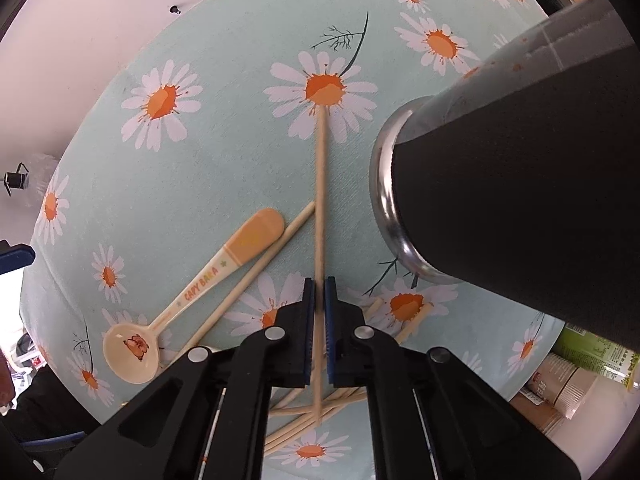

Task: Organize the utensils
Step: 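Lift the chopstick with the right gripper while the left gripper grasps a cream spoon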

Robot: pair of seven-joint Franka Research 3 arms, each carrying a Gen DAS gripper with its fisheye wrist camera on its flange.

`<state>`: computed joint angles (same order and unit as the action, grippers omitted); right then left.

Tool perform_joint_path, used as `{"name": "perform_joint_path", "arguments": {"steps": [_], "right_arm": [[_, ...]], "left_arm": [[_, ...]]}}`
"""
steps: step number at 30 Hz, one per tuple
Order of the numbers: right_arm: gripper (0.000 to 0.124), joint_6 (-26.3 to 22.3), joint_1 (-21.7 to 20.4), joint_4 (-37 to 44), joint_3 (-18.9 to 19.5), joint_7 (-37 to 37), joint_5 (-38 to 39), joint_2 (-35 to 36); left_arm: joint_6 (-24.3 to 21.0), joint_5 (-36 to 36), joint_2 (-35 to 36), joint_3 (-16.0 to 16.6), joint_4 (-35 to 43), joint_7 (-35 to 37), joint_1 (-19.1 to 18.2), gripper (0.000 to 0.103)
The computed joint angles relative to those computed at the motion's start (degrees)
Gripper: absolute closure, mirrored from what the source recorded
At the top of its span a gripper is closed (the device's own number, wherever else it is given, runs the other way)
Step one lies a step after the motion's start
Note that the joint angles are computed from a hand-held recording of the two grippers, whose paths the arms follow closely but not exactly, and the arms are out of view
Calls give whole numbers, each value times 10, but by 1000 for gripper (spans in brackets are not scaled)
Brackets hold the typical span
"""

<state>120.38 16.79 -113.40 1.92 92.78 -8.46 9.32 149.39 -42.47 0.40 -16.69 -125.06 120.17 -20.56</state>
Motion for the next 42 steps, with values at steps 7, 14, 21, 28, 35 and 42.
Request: {"name": "perform_joint_path", "arguments": {"steps": [7, 14, 21, 28, 35, 42], "right_arm": [[118, 2, -5, -13, 2, 9, 15, -28], [118, 41, -17, -77, 8, 10, 55, -110], [118, 96, -34, -189, 15, 3, 124, -244], [118, 113, -50, -291, 23, 27, 174, -359], [118, 97, -65, -340, 28, 56, 190, -437], [118, 92, -77, -361, 25, 61, 198, -459]], "left_arm": [[-8, 30, 9, -3, 11, -12, -1, 7], [-36, 36, 31, -8, 44, 3, 5, 24], [-110, 46, 88, -19, 117, -9, 27, 38], [-222, 68, 174, -36, 223, -23, 53, 54], [-276, 92, 235, -50, 282, -55, 64, 60], [-309, 66, 267, -64, 310, -55, 85, 79]]}}
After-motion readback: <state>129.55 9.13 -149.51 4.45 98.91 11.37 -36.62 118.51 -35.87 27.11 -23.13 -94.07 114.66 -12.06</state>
